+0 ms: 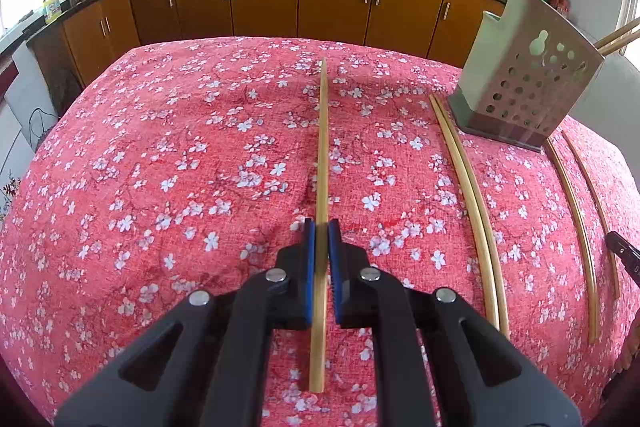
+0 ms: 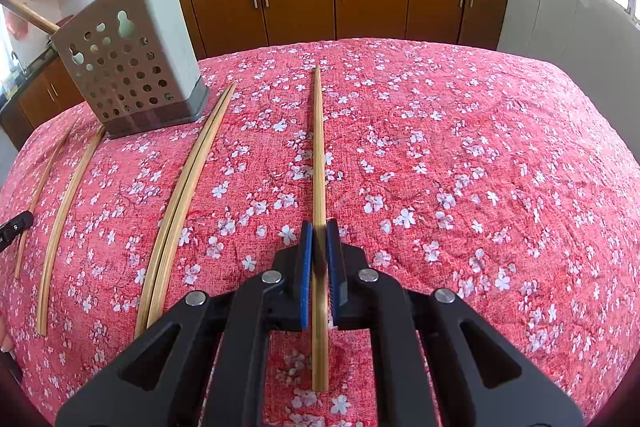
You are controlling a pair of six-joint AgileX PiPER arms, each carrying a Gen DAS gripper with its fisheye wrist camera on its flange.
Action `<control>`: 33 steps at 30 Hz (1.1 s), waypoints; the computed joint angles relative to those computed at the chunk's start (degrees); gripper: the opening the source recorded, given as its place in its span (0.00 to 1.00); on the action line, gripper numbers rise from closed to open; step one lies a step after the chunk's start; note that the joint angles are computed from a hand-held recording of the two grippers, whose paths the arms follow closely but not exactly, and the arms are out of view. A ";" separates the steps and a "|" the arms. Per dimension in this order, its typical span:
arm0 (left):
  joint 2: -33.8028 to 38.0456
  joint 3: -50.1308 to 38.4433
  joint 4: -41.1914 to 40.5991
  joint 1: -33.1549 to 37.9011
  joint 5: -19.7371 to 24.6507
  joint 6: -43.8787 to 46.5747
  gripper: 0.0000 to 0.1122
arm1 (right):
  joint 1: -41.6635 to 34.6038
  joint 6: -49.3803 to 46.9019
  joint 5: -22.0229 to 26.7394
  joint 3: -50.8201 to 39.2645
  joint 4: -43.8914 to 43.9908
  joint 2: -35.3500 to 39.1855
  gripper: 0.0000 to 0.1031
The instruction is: Organize utensils
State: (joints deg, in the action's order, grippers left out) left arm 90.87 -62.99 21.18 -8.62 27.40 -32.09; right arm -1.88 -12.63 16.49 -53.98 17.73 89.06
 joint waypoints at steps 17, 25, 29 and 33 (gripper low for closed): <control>-0.01 -0.15 -0.93 0.21 -0.01 0.68 0.10 | -0.17 -0.93 -0.05 0.09 0.75 -0.01 0.08; -0.03 -0.13 -0.87 0.19 0.02 0.60 0.10 | -0.06 -0.49 -0.13 0.25 0.38 -0.14 0.08; -0.02 -0.13 -0.93 0.19 0.00 0.52 0.10 | -0.05 -0.39 -0.14 0.28 0.26 -0.17 0.08; 0.02 -0.10 -0.87 0.25 -0.05 0.51 0.10 | -0.05 -0.44 -0.15 0.33 0.33 -0.21 0.08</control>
State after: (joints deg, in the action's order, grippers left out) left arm 90.90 -63.09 20.31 -8.37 27.35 -31.58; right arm -1.94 -13.07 16.33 -53.65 18.06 88.85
